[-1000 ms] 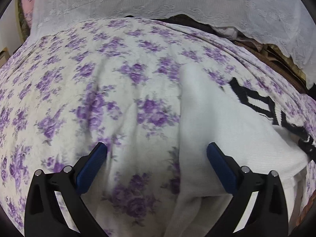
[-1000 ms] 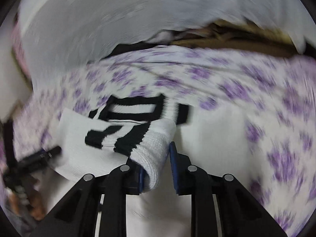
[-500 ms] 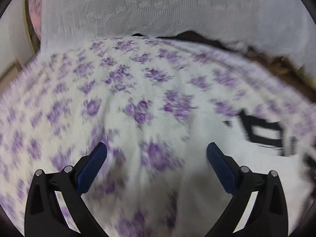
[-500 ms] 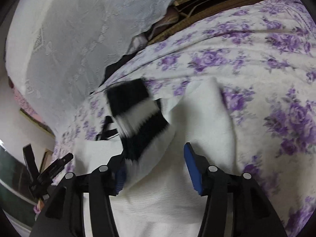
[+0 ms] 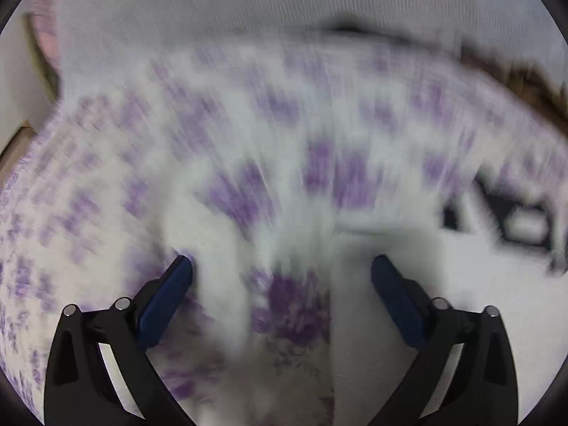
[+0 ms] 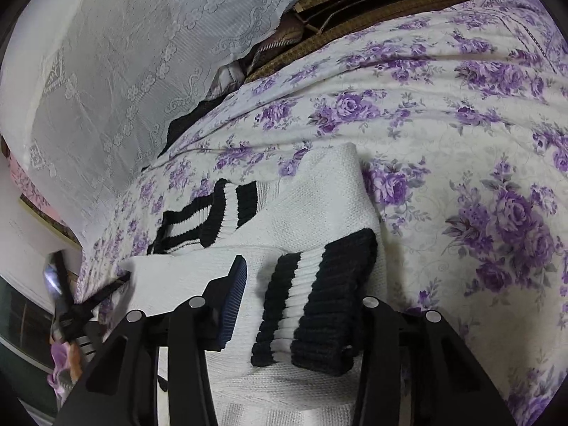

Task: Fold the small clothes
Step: 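Lay the cuff flat across the folded body and open the right gripper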

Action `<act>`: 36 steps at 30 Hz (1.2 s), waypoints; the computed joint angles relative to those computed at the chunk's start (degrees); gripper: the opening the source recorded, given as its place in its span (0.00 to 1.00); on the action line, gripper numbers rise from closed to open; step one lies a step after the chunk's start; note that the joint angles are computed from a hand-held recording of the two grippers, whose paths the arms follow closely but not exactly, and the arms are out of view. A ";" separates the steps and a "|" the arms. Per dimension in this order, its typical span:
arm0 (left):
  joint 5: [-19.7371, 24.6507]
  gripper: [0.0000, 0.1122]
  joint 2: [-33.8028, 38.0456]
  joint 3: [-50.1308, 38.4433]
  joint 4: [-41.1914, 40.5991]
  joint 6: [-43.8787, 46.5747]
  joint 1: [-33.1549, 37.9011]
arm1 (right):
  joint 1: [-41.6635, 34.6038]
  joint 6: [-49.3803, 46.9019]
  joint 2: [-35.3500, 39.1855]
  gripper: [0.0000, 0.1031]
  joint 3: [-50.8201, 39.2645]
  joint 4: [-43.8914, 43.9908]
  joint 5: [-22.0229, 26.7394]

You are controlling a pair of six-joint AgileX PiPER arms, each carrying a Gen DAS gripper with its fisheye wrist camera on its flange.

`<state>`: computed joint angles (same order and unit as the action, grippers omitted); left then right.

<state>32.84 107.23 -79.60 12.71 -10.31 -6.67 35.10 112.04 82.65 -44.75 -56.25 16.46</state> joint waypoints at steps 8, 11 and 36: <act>-1.69 0.87 -17.26 16.65 -38.09 38.59 7.14 | 3.92 -5.57 0.46 0.43 -2.77 2.64 7.28; -0.60 0.88 -19.53 20.65 -41.00 43.01 4.82 | 5.80 -7.24 -0.55 0.43 -3.23 3.91 9.54; 1.80 0.88 -28.74 27.82 -48.55 48.51 7.11 | 15.32 -3.54 -7.16 0.42 -0.74 0.07 21.51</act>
<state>34.64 78.49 -51.78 -35.83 38.20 0.44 50.42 108.49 75.49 -45.49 -56.18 37.97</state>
